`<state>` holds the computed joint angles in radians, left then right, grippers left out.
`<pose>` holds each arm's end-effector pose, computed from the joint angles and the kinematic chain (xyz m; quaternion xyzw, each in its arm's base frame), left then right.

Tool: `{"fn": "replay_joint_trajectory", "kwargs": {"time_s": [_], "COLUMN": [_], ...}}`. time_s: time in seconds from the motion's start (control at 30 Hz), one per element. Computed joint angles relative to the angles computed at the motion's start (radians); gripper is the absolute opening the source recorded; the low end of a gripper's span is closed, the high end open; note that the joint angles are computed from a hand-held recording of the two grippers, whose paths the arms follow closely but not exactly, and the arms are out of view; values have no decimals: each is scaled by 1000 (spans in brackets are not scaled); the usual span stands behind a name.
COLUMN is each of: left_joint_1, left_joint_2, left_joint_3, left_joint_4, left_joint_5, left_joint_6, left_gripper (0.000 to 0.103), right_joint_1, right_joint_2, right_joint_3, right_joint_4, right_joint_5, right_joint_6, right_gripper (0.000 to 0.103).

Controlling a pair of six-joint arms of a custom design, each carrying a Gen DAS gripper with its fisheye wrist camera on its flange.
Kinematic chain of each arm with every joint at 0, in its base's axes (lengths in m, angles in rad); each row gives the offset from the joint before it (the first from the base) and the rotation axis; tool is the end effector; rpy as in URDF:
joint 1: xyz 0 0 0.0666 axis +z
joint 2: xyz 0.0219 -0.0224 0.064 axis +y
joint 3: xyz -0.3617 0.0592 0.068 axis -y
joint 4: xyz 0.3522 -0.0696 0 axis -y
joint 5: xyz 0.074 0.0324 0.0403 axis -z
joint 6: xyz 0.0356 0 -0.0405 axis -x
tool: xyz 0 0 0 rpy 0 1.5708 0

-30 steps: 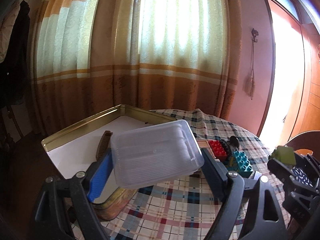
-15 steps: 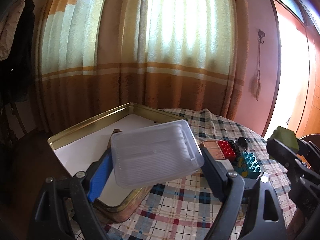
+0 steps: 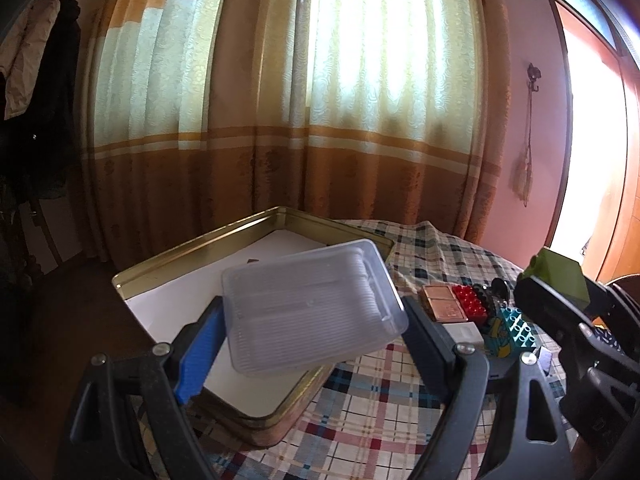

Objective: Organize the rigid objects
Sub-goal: 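Carry the container with the left gripper while the right carries the green block toward the tin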

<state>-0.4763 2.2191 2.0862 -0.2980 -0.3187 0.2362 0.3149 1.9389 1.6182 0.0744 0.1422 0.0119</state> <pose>0.6639 -0.3304 0.2860 0.0145 0.8355 -0.0606 0.5459 0.6251 0.1979 0.3057 -0.0849 0.7832 0.0372 0.6148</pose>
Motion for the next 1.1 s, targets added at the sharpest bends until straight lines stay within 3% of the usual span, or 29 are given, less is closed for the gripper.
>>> {"fn": "replay_joint_trajectory", "kwargs": {"time_s": [0.33,0.83,0.97,1.1], "left_joint_1": [10,38,58,80], "left_joint_2": [-3,8,19,42], "left_joint_3": [-10,10,41,95], "left_joint_4": [10,-13,-46,-94], "left_joint_5": [-24,-34,-37,-45], "left_joint_6": [4,29,45,55], "left_gripper": [85,85,85,85], "right_joint_1": [5,25,27,28], "right_joint_2": [5,62,99,170], "right_joint_3": [10,110,182,322], "right_joint_4": [-10,-102,-157,-268], "right_joint_5": [0,-32,-46,-80], "right_joint_6": [-2,26,33,31], "right_gripper": [55,55,55,55]}}
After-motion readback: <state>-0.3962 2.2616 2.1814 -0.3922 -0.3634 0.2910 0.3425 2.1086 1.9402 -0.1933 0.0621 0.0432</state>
